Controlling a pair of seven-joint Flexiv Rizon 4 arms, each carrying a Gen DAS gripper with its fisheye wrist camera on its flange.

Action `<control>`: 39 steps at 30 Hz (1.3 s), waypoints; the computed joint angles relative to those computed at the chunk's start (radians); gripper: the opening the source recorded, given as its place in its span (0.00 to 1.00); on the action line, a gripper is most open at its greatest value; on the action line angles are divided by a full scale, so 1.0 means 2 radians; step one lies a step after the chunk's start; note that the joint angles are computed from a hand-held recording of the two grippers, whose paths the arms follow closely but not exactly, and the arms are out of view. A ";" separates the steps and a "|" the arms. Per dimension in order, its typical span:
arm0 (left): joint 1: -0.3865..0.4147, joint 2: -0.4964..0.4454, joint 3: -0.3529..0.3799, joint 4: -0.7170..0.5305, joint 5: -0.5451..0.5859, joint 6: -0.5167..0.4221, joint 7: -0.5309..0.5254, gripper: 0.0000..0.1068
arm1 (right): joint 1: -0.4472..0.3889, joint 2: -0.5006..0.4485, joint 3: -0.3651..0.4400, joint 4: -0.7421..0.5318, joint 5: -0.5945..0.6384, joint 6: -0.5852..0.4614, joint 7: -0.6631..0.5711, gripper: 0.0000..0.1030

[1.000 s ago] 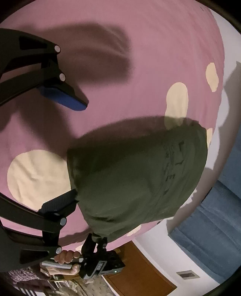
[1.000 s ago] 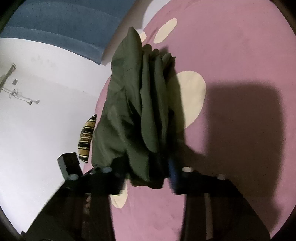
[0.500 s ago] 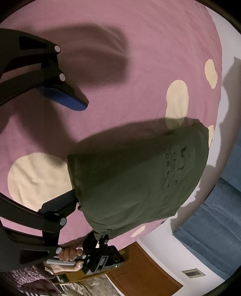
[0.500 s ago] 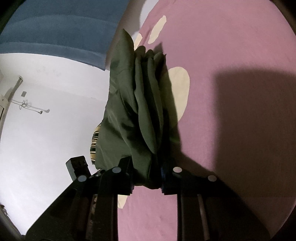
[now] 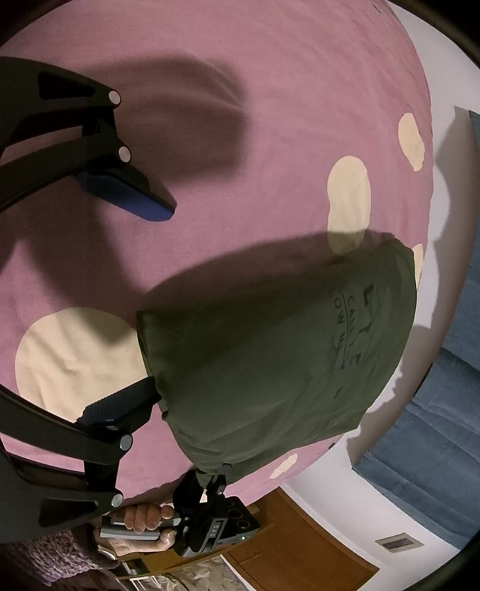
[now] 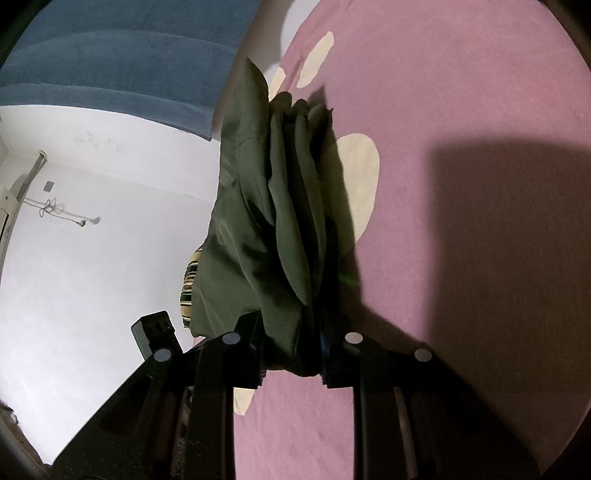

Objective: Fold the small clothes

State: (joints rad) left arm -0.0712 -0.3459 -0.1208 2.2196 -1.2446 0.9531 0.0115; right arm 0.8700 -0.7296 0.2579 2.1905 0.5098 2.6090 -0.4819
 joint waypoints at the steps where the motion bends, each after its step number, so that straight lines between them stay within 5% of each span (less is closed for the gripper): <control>1: 0.000 0.000 0.000 0.000 -0.002 0.000 0.002 0.79 | 0.000 0.000 0.000 -0.001 0.001 0.001 0.000 0.19; 5: -0.001 0.004 0.000 0.004 -0.009 -0.001 0.018 0.79 | -0.004 -0.002 0.000 -0.001 -0.008 0.003 -0.001 0.21; 8: 0.018 0.011 0.010 0.001 0.023 -0.063 0.006 0.79 | -0.011 -0.003 0.001 0.000 -0.022 0.005 0.002 0.25; 12: 0.052 0.031 0.024 -0.002 0.037 -0.173 0.028 0.79 | -0.014 0.019 -0.002 0.017 -0.029 -0.015 -0.006 0.44; 16: 0.063 0.035 0.034 -0.021 0.032 -0.224 0.038 0.79 | 0.012 0.070 -0.032 0.029 0.024 -0.070 -0.057 0.71; 20: 0.060 -0.010 0.022 -0.084 0.025 -0.232 -0.014 0.80 | -0.017 0.092 -0.046 0.028 0.015 -0.097 -0.084 0.76; 22: 0.055 -0.043 0.011 -0.123 0.035 -0.225 -0.055 0.80 | -0.064 0.079 -0.039 0.021 -0.039 -0.092 -0.070 0.77; 27: 0.042 -0.135 -0.023 -0.234 0.071 -0.170 -0.159 0.80 | -0.177 0.024 -0.025 -0.028 -0.196 -0.111 -0.013 0.77; 31: 0.046 -0.192 -0.048 -0.308 0.106 -0.166 -0.228 0.80 | -0.226 -0.013 -0.024 -0.068 -0.268 -0.123 0.020 0.78; 36: 0.045 -0.222 -0.067 -0.347 0.150 -0.156 -0.249 0.80 | -0.267 -0.048 -0.019 -0.118 -0.351 -0.136 0.050 0.76; 39: 0.044 -0.225 -0.073 -0.344 0.166 -0.133 -0.249 0.59 | -0.284 -0.058 -0.014 -0.134 -0.395 -0.160 0.066 0.34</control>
State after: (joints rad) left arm 0.0158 -0.7949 -0.2666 1.5307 -0.9134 0.6863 -0.4859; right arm 0.3014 -0.8449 0.2293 1.9235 -0.2794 2.2899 -0.3504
